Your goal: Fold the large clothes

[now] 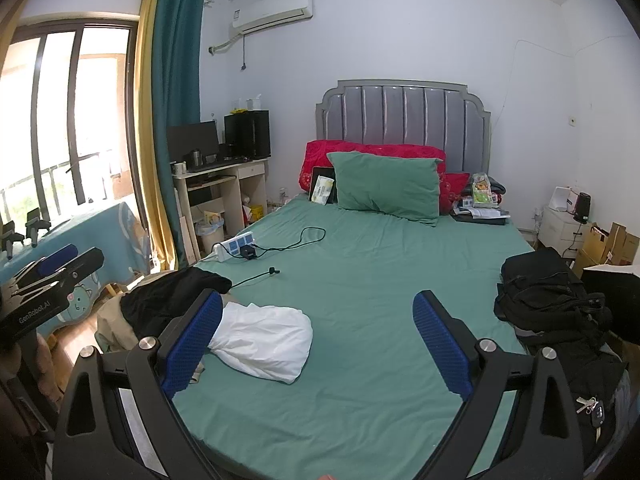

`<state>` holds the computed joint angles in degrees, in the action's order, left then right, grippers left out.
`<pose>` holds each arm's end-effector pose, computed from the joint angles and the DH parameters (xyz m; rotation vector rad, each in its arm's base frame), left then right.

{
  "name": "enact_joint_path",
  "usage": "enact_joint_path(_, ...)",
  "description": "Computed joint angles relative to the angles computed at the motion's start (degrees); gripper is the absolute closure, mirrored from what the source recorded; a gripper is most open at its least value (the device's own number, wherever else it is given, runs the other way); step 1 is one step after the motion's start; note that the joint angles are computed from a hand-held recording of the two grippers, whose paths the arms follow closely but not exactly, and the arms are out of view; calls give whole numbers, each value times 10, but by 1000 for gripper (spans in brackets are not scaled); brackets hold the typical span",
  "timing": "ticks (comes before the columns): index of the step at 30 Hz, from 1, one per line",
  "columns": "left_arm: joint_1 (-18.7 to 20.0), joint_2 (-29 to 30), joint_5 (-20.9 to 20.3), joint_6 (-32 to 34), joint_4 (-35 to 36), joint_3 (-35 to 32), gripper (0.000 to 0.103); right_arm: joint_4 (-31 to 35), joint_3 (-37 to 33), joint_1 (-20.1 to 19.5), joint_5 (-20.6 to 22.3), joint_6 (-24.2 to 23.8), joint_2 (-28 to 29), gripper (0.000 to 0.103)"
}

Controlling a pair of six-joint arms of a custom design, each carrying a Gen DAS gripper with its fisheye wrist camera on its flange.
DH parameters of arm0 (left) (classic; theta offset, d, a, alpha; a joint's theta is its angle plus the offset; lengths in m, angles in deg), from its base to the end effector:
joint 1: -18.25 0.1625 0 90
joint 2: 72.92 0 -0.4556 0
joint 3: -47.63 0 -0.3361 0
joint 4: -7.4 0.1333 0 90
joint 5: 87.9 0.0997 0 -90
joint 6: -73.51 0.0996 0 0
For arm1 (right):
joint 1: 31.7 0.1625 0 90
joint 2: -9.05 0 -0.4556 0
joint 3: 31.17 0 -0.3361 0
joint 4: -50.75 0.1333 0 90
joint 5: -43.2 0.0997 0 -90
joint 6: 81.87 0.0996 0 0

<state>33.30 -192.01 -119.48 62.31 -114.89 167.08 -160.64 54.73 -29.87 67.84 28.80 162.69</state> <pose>-0.1624 -0.2696 0.5670 0.9307 2.2155 -1.4020 0.5959 -0.2049 0.1424 0.4061 -1.9781 1.4062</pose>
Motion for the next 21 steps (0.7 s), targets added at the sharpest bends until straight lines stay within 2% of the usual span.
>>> enact_joint_path(12, 5, 4, 2, 2, 24, -12, 21, 5, -5, 0, 2, -2, 2, 8)
enact_joint_path(21, 21, 12, -11, 20, 4, -9, 21, 5, -4, -2, 4, -5, 4, 8)
